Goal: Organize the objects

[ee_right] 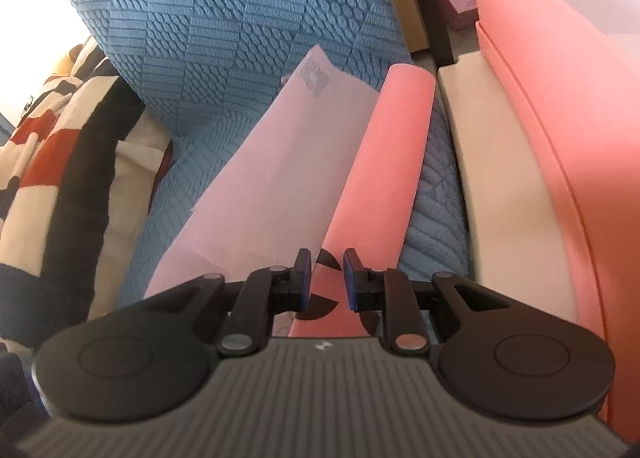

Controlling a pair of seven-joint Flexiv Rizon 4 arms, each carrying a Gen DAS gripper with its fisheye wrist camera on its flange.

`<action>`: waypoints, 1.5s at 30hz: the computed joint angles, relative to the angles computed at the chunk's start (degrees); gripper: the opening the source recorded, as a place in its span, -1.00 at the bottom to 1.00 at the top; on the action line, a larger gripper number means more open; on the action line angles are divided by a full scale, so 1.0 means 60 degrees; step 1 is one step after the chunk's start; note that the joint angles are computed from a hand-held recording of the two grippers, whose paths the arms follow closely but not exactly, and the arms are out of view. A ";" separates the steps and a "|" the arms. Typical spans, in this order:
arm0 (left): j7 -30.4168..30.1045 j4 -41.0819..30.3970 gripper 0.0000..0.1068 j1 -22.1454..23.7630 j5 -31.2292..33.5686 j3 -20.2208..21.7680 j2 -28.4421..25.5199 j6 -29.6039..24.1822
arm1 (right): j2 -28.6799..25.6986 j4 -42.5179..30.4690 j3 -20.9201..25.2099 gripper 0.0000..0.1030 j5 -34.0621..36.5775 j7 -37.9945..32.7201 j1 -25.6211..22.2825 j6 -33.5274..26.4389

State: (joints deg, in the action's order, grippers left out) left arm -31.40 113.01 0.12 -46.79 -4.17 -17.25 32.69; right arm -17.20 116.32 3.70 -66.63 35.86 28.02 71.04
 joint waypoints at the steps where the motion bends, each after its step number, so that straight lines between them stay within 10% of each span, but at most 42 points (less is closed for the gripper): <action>1: 0.0011 -0.0004 -0.91 -0.0009 -0.0008 -0.0004 -0.0006 0.0043 | -0.0061 -0.0013 -0.0017 -0.60 -0.0001 0.0043 -0.0032 0.0134; 27: 0.1492 0.0300 -0.88 -0.0225 -0.1684 -0.0103 0.0437 0.1225 | -0.0315 -0.0063 -0.0268 -0.67 0.0526 -0.0732 0.0226 0.0506; 45: 0.0884 0.0123 -0.88 -0.0448 -0.0223 -0.0311 -0.0141 0.1647 | -0.0147 -0.0142 -0.0203 -0.52 0.0621 -0.0715 0.0103 -0.0603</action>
State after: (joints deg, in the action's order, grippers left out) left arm -26.10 113.75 -2.57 -48.13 -6.03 -18.10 42.58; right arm -18.08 115.47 2.48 -62.91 31.58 28.64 67.42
